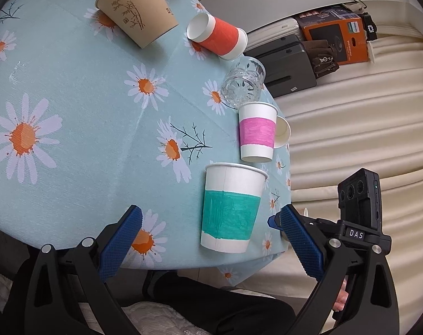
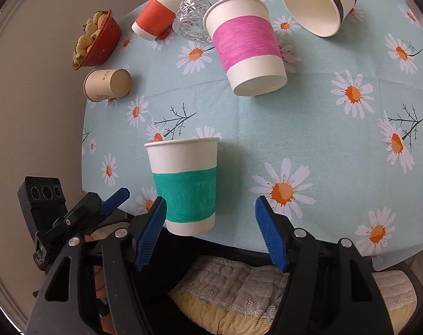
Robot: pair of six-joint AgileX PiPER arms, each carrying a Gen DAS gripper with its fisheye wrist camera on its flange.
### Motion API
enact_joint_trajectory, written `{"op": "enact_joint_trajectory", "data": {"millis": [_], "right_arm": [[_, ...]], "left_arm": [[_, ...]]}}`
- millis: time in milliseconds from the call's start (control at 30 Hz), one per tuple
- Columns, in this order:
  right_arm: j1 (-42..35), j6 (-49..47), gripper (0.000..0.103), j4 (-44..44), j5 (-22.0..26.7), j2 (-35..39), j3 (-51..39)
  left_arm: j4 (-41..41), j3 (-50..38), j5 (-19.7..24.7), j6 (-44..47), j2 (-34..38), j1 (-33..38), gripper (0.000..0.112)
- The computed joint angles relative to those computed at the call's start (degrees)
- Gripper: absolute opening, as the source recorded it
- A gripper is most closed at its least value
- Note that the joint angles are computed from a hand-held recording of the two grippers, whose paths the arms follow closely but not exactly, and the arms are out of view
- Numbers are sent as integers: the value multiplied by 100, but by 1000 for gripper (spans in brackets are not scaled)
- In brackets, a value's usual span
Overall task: Flip cup upright
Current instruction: 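Carry the teal-banded cup with the right gripper toward the left gripper, then close the left gripper on the teal-banded cup while the right gripper releases it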
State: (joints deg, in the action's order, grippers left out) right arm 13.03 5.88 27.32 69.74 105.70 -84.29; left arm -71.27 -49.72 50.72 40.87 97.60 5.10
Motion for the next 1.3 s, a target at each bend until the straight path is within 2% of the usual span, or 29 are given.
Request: {"op": "enact_joint_trajectory", "data": {"millis": [133,200,267,367,467,600,633,667,767,900,1067,1200,1300], "right_arm": [[-425,-485,66,579,-360,-669,959],[-416,-245,66,228,-730,-1140,1417],[-452,-458,66,398,-1154,-1580,1989],[-644,-1319,66,1164,-1521,-2055,2790],[-727,-1749,66,1301,-1929,-2489,3362],[-1260,-2457,66,1781,-2002,-2813,3886],[-1393,-2600,66,1872,-2000,-2856,3958],[-1530,-2762,66,2004,-1981,-2865,4020],[-1880,-3205,66,2326,-1836,-2831,4169],[-1853,-3251,66,2204,-1857,-3042,4241],[-1882,-3577,66,2455,-1609,-2980,4238],[-1858,-3463,66,2307,-1684,-3034,4245],[-1964,-3609,66,2396,-1586,-3041,4274]], "left_arm": [[106,12,-245,-128,-53,-167,96],[200,-22,-376,-225,-117,-314,96],[354,-105,-532,-313,-199,-524,96],[980,-364,-983,-803,-179,-970,96],[1606,-606,-1189,-1386,33,-1248,95],[2319,-775,-1490,-2010,36,-1542,95],[2578,-859,-1515,-2237,53,-1622,91],[2841,-960,-1496,-2485,96,-1693,81],[3423,-1220,-1369,-3089,259,-1826,65],[3821,-1412,-1267,-3511,333,-1980,63],[5033,-1936,-932,-4472,471,-2340,63],[5395,-2137,-811,-4706,501,-2492,63],[5447,-2142,-915,-4770,426,-2574,63]]}}
